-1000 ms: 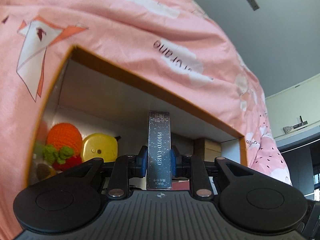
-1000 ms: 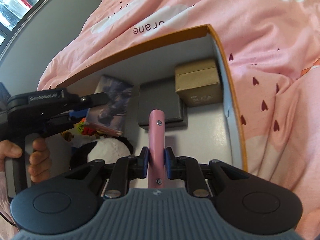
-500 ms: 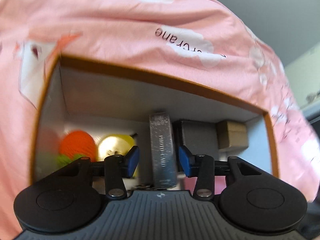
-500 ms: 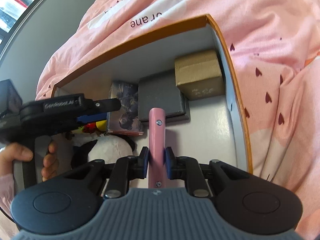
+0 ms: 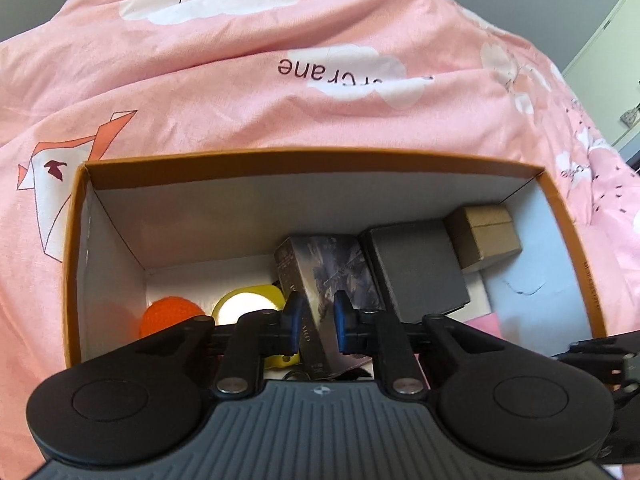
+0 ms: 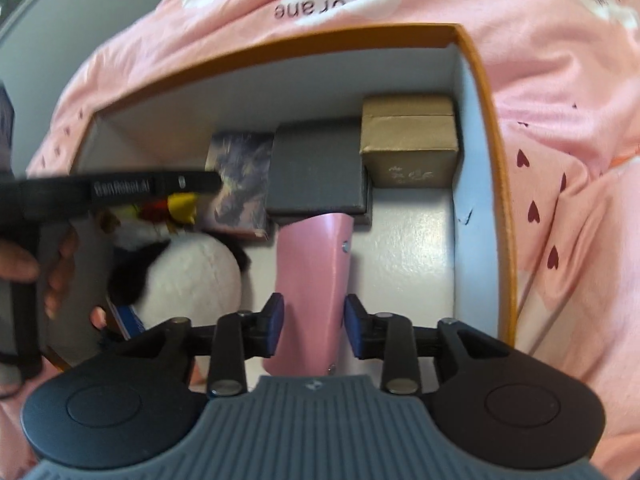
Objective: Organize objects
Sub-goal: 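Lower the pink wallet and open the right tool while the left releases the photo card, then withdraw both tools from the box toward the pink pouch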
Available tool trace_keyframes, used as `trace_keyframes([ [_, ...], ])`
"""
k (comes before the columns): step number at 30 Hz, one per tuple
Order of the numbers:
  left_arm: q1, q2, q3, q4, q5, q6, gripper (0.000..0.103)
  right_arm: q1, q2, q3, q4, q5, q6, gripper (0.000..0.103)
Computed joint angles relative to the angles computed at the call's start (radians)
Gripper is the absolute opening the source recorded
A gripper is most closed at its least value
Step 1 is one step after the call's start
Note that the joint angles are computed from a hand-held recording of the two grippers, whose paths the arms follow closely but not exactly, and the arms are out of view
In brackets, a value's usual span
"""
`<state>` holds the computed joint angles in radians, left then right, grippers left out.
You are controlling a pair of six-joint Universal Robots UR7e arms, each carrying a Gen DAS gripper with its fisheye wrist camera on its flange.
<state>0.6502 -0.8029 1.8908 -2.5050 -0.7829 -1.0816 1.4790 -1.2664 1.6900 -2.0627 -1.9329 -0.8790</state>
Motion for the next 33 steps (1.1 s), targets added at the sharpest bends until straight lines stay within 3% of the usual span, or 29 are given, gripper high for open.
trace_keyframes([
  [7,-0.022,-0.008,0.02,-0.06,-0.011,0.035,0.019,0.028,0.012,0.091,-0.16,-0.116,-0.172,0.055],
  [16,-0.054,-0.023,0.065,-0.151,0.002,0.028,0.019,0.03,0.053,0.03,-0.056,-0.127,-0.099,0.058],
  [21,-0.083,-0.033,0.092,-0.175,0.031,0.003,0.019,0.03,0.061,0.025,-0.053,-0.132,-0.096,0.058],
  [28,-0.14,-0.015,0.101,-0.17,0.087,-0.048,0.03,0.022,0.069,-0.001,-0.009,-0.114,-0.072,0.06],
  [30,-0.159,-0.011,0.106,-0.166,0.101,-0.065,0.033,0.022,0.061,0.006,-0.026,-0.111,-0.082,0.07],
  [33,-0.194,-0.01,0.116,-0.155,0.126,-0.088,0.037,0.026,0.025,0.039,-0.076,-0.089,-0.131,0.072],
])
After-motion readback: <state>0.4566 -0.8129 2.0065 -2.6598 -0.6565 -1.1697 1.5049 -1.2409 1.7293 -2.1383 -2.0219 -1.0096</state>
